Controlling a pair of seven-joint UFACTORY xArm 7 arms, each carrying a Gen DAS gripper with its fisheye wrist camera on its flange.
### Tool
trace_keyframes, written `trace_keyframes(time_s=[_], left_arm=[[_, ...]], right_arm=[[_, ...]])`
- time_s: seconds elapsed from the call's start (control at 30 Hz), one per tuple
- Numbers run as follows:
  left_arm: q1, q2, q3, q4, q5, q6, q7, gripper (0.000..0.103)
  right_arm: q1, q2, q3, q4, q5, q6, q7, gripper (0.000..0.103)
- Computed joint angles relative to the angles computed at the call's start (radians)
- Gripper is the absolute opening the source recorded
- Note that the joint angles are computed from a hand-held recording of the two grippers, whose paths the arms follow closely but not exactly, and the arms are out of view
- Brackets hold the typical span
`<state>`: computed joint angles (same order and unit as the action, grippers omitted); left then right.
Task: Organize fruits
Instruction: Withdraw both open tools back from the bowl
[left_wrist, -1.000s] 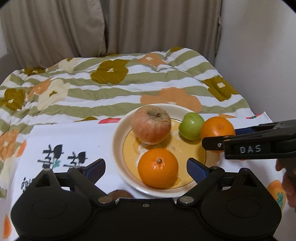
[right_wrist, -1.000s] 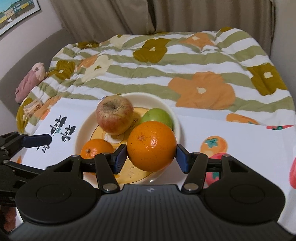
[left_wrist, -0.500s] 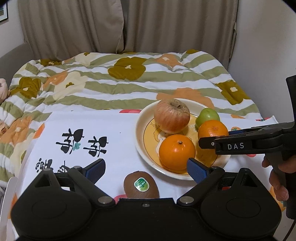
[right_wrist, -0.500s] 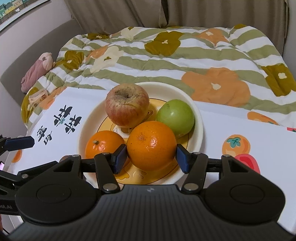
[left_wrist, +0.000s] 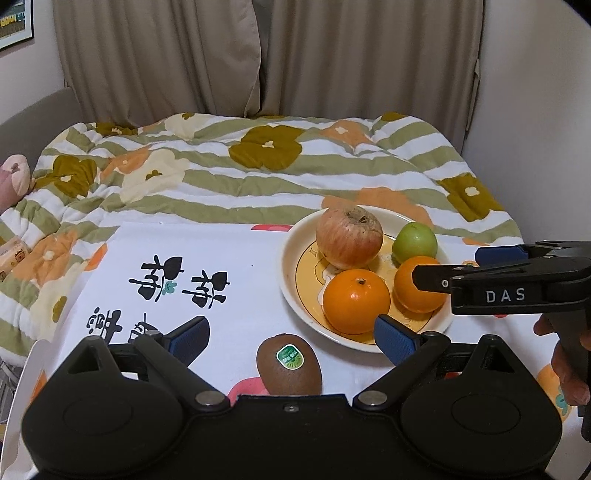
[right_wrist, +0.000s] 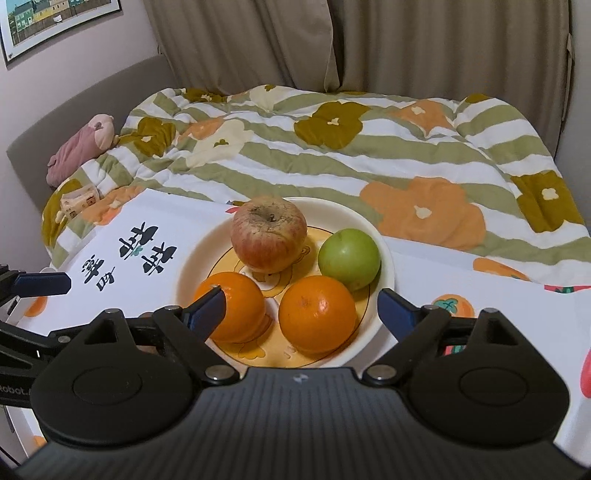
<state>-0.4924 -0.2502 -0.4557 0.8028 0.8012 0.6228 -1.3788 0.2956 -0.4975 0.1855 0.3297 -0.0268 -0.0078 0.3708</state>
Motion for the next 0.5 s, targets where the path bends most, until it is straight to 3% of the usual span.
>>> trace_keyframes(time_s=[0.2, 0.5], left_arm=[[-0.007, -0.065, -0.016, -0.027, -0.025, 0.017, 0.002, 0.098], [0.016, -0.24, -0.071, -0.113, -0.1, 0.008, 0.035, 0.099]], right_arm=[[-0.005, -0.121, 0.042, -0.035, 0.002, 0.066, 0.049, 0.103], [0.015, -0.356, 0.115, -0.066, -0.026, 0.264, 0.17, 0.103]])
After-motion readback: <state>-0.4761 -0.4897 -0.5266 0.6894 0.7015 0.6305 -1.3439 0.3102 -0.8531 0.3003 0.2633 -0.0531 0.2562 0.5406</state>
